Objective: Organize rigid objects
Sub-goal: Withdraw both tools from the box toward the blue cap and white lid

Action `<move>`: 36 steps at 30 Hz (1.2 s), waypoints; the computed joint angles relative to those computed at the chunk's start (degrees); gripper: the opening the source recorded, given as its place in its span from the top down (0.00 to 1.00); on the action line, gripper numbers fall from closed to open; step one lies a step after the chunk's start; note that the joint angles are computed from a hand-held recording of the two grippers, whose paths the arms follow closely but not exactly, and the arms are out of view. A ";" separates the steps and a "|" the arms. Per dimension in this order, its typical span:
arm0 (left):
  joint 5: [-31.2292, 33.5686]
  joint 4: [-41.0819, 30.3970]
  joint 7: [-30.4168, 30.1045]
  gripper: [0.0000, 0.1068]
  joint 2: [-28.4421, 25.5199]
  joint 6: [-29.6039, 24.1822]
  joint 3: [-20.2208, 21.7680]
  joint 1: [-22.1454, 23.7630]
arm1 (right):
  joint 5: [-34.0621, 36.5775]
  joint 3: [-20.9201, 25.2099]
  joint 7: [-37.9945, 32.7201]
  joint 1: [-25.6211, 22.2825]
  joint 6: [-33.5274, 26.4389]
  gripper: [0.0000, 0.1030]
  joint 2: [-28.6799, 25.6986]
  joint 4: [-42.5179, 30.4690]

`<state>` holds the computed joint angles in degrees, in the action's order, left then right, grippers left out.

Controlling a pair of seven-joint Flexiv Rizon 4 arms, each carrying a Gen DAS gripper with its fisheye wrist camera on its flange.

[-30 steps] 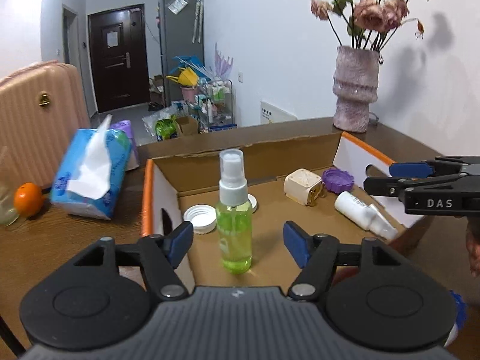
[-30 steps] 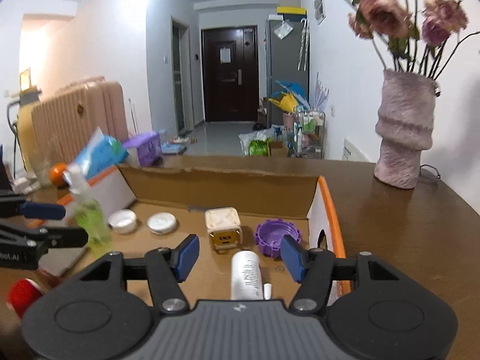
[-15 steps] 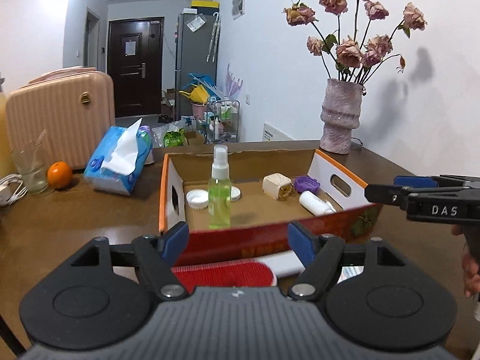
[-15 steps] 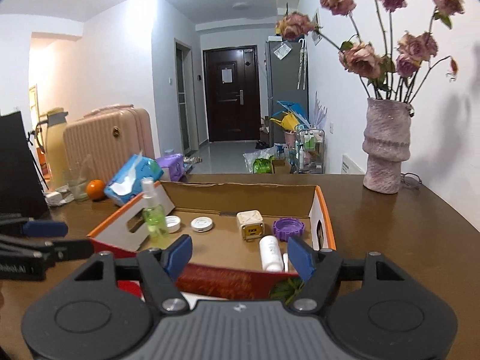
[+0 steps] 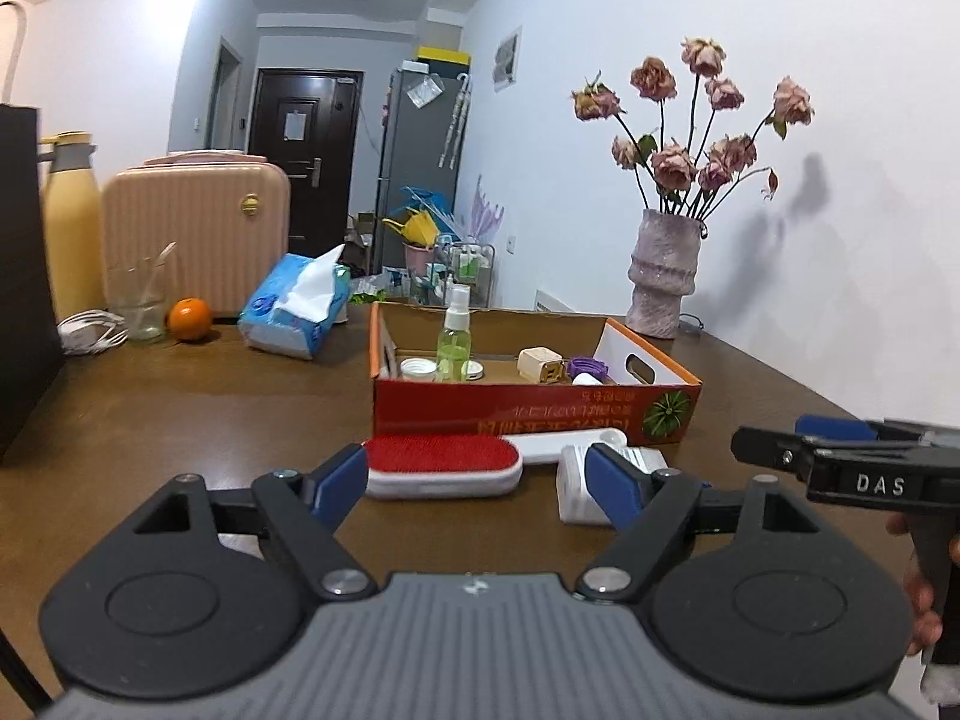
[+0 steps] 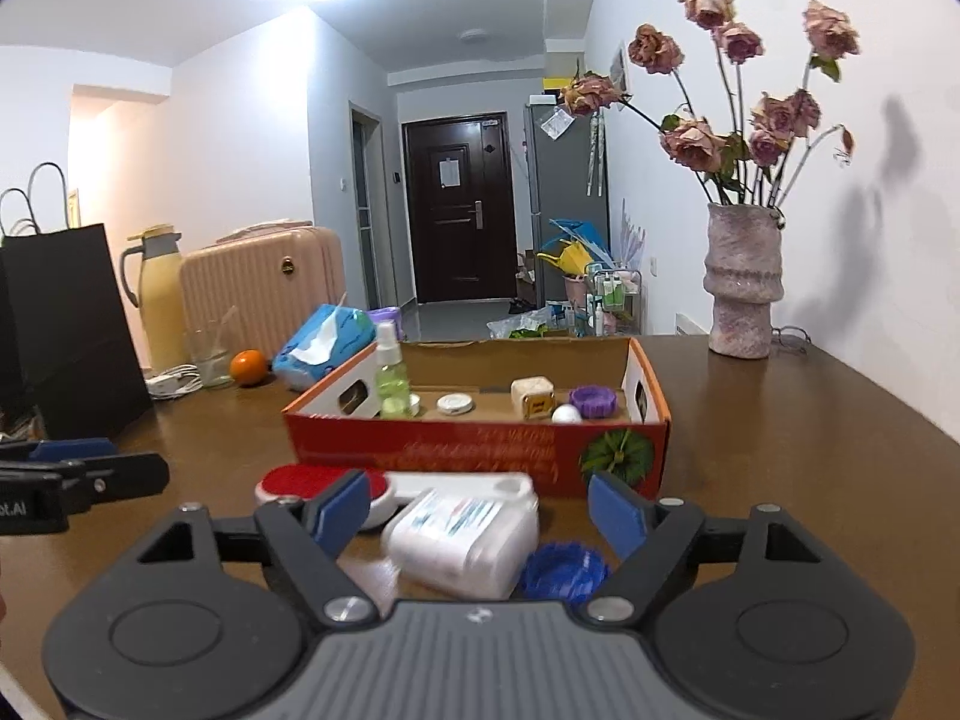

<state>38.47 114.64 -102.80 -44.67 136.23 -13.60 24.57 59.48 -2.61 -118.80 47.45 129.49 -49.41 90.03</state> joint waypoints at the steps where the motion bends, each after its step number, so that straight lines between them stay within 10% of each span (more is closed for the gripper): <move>1: 0.03 1.25 0.10 0.24 0.22 1.27 0.62 0.14 | -0.57 1.06 1.05 0.09 1.42 0.22 0.13 1.23; 13: 3.11 6.12 -1.05 0.23 0.44 6.01 3.43 0.86 | 3.04 6.18 -1.10 1.07 7.10 0.21 0.37 5.01; 36: -0.95 -1.23 5.71 0.23 -5.50 -8.88 -5.42 0.73 | 9.39 0.81 -7.15 -3.22 -5.22 0.29 -3.74 -4.25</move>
<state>37.52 113.41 -97.09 -50.17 127.35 -19.02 25.30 68.87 -1.80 -125.95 44.22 124.27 -53.15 85.78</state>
